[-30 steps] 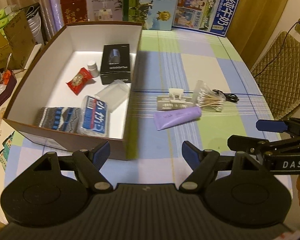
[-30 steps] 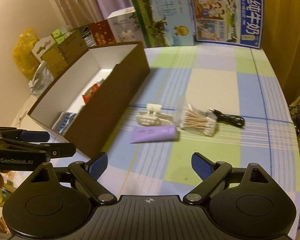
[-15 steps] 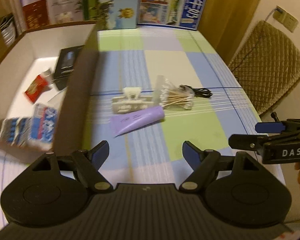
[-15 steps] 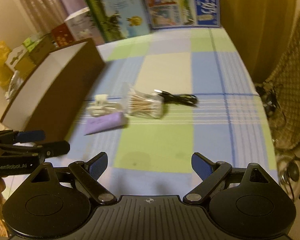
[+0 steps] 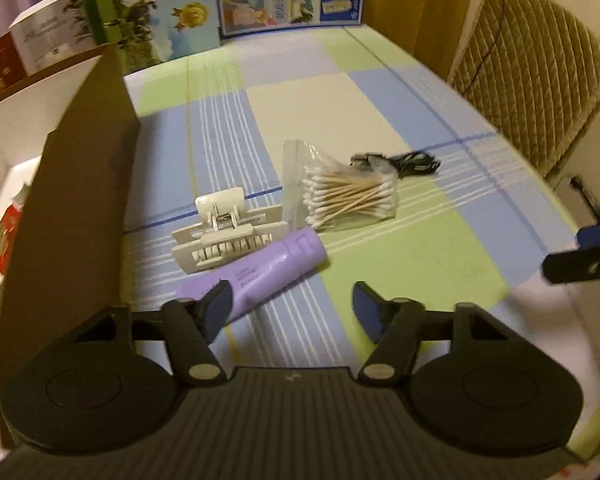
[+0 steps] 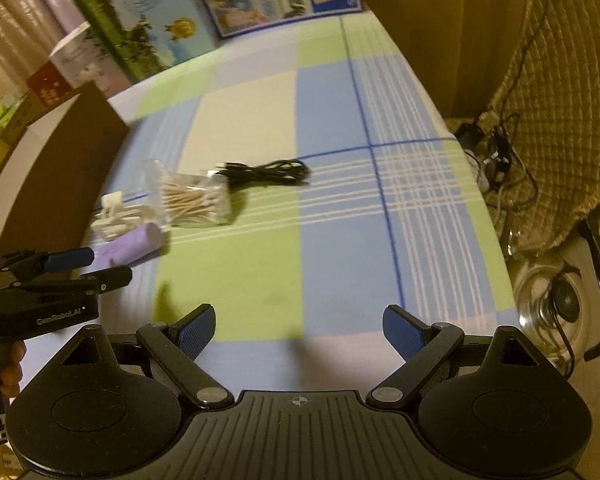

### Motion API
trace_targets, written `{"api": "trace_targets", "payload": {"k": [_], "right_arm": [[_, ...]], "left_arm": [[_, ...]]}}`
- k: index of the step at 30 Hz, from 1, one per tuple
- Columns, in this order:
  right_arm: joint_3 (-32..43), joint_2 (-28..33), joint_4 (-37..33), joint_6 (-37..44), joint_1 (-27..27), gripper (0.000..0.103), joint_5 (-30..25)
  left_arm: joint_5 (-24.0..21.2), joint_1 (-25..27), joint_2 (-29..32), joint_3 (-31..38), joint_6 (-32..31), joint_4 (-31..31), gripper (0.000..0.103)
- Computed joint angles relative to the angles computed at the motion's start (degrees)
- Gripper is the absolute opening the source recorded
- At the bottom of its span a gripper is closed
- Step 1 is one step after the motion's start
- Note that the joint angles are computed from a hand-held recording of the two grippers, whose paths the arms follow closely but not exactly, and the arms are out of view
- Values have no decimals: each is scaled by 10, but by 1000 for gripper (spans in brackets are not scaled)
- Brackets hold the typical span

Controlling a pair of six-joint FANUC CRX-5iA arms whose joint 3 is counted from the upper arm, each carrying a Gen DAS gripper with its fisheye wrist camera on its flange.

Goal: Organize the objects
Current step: 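Grasp the purple tube with the left gripper and lift it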

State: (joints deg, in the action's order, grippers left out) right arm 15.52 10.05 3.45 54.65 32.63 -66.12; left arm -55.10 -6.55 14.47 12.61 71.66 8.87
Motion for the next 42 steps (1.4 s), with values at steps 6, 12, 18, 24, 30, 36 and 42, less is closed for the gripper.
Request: {"api": "trace_targets", "payload": {"k": [6,12,18,24,30,36,42], "right_arm": [[12,14,-2,-13,-12,88,-14],[19,23,-3,-23,-19,88,-23],[25,29,-11,-22,-25,88,-29],[24,26,-18,-12,-26,88,-29],[15,20,-21,-10,-29,88,-30],[8,15,-26,-1,-29,88,-29],[-4,6,-24,1,-29,88,-26]], "left_arm": [[17,-2,26,15,-28,-13,51],[10,-3,47,31,-29,2,60],[1,-13,62,55,-22,-26,67],[-48,-17,80,87,11,-41,65],[-74,-16,53,57,46,-20,45],[-89,-21,42,51,94,-22,38],[-104,-17,70,90,146,-17,36]]}}
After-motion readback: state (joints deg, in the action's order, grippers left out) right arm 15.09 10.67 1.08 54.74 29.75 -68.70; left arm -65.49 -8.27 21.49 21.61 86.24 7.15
